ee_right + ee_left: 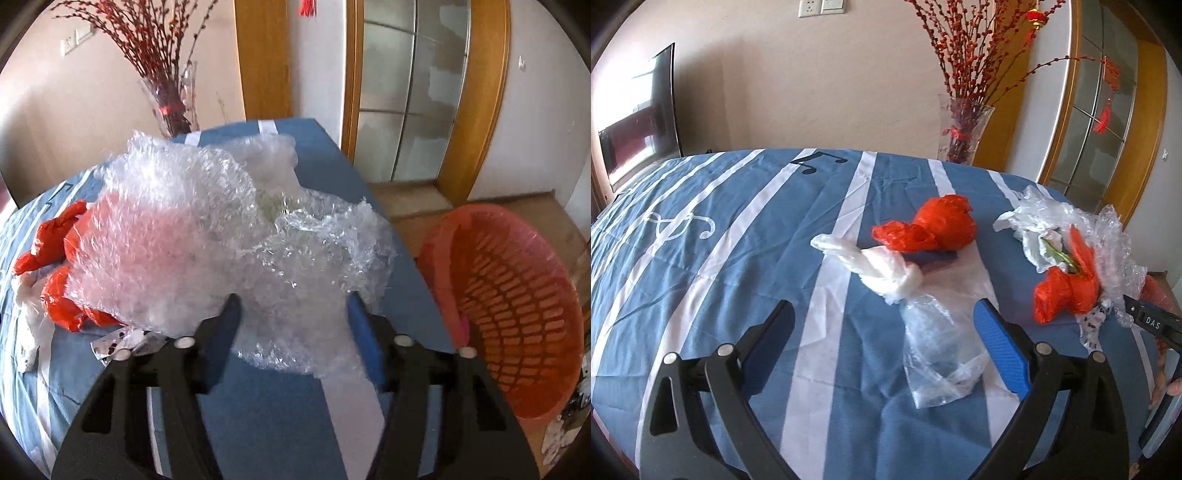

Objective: Collect trash
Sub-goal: 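Grasp the bubble wrap with the right tool while the left tool returns to the table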

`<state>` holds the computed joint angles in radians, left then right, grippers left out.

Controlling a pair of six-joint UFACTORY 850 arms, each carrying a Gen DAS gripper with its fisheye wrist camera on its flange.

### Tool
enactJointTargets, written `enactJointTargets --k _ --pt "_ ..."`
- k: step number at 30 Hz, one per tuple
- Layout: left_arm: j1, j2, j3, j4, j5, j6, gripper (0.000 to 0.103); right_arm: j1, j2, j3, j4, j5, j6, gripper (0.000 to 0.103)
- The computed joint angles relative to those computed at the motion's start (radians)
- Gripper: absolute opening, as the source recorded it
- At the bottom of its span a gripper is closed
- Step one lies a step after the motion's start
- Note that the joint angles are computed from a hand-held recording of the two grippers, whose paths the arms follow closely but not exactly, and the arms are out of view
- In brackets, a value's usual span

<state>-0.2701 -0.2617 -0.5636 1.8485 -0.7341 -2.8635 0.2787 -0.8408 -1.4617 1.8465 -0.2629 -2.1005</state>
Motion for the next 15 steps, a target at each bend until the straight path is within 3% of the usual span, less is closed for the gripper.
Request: enactJointTargets --k 2,5,15 --pt "0.009 -0.002 0.002 0.008 0.01 -0.009 0.095 0.003 -0.002 -0.002 -0.029 0.011 0.015 0.034" --pt "0.018 -0.004 0.004 0.018 0.024 -0.022 0.095 0.004 0.003 0.005 -0.027 0.008 -0.01 0.014" --pt "0.022 0.001 0.011 0.054 0.044 -0.059 0.095 -0.024 0.075 0.098 0.215 -0.087 -0.257 0.008"
